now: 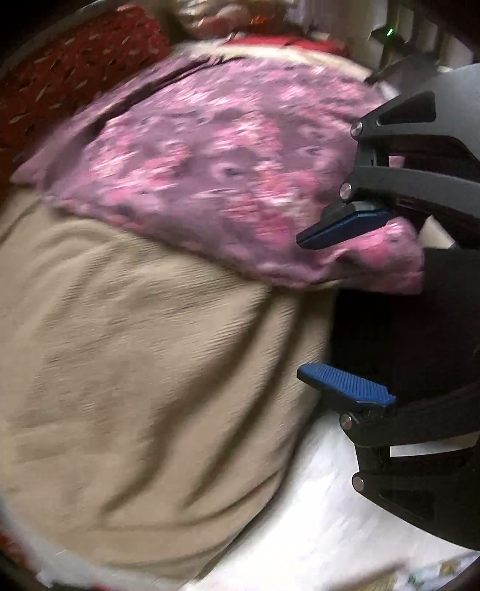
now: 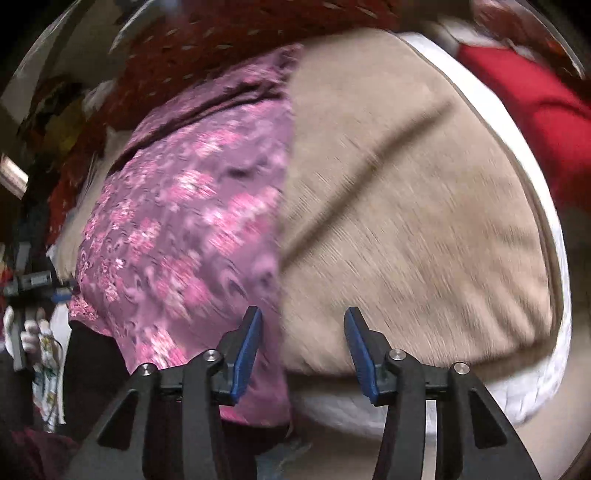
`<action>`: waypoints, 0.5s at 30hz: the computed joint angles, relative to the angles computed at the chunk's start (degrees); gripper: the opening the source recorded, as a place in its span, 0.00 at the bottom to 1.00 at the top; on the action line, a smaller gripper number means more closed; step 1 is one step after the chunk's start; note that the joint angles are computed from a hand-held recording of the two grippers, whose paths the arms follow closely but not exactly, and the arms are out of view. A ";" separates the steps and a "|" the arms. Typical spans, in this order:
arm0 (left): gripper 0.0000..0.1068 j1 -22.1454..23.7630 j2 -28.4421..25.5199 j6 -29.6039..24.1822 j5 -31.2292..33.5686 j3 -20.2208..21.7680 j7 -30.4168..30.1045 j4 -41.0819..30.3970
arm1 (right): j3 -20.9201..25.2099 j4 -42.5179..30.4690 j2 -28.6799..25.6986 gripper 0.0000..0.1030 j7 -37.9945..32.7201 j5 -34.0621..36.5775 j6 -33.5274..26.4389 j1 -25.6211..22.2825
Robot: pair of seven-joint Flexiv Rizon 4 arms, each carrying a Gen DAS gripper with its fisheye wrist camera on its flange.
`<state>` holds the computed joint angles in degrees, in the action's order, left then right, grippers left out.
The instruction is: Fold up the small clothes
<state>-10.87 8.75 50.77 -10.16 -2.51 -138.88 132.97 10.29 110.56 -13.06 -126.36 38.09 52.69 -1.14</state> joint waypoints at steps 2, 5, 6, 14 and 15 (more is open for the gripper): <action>0.59 -1.78 -0.04 2.91 -4.39 0.22 3.25 2.28 | 0.00 -1.21 -0.07 0.50 -2.96 4.59 -5.78 -2.94; 0.59 -2.82 -0.79 3.45 -5.07 -0.69 5.32 2.01 | -0.48 -3.81 -1.55 0.57 -6.44 11.86 -15.97 -6.01; 0.59 -2.97 -1.30 3.24 -5.00 -0.96 5.71 1.45 | -0.68 -4.28 -2.05 0.57 -6.91 13.02 -17.84 -6.24; 0.06 -5.40 -4.52 2.93 -6.64 -2.53 7.05 -1.45 | -0.06 -4.58 -3.14 0.15 -9.38 13.73 -23.80 -4.50; 0.06 -5.68 -4.31 3.68 -6.16 -2.70 6.47 -1.44 | 0.07 -4.02 -2.29 0.15 -10.50 14.33 -22.96 -4.29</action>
